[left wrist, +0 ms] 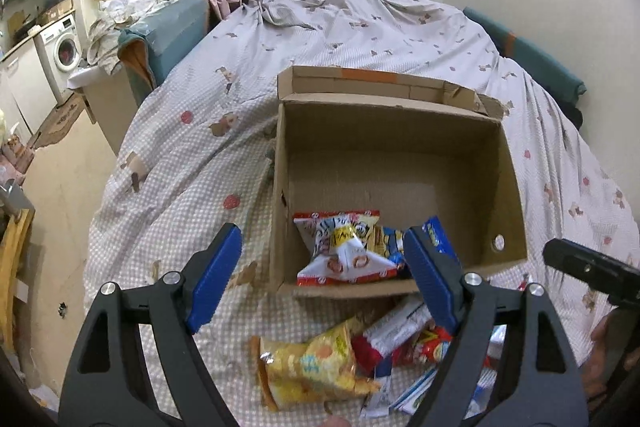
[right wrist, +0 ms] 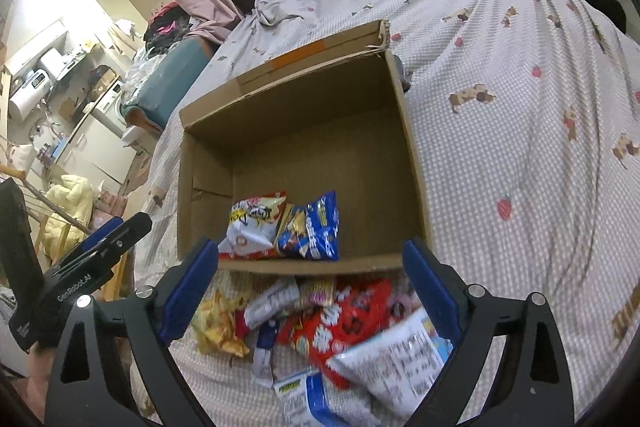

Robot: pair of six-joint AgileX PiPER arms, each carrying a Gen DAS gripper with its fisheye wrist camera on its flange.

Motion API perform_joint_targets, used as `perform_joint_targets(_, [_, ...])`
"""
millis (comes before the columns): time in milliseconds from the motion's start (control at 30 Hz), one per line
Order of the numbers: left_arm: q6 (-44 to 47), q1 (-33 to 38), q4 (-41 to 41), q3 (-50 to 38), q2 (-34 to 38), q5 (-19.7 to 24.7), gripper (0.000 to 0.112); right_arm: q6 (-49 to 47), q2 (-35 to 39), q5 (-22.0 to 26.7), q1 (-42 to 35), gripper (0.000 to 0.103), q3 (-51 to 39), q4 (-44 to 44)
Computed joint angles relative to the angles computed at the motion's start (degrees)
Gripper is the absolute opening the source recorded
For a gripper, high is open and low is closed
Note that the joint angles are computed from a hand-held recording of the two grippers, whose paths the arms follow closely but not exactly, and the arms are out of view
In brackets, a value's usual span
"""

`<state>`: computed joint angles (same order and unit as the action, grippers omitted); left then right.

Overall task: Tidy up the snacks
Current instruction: 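Grasp the yellow chip bag with the left gripper while the right grasps the white-blue bag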

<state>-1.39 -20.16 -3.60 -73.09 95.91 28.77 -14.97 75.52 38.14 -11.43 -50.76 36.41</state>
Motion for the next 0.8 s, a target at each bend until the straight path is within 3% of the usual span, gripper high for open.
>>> perform_joint_targets(233, [-2.22,-0.31,3.18,6.73,-5.93,-1.36,0.083,2.43,-5.9,2.09,-2.31,0.095,4.49,-2.53])
perform_joint_targets(433, [-4.17,1.52,3.96,8.76,-7.1,1.22,0.083,2.52,-7.74,3.63,-5.15,0.095,6.68,-2.87])
perform_joint_targets(800, [-0.58,8.47,-8.19,3.46,5.25,13.3,0.083,-1.41,-7.82,7.99,-14.11,0.095,10.57,0.73])
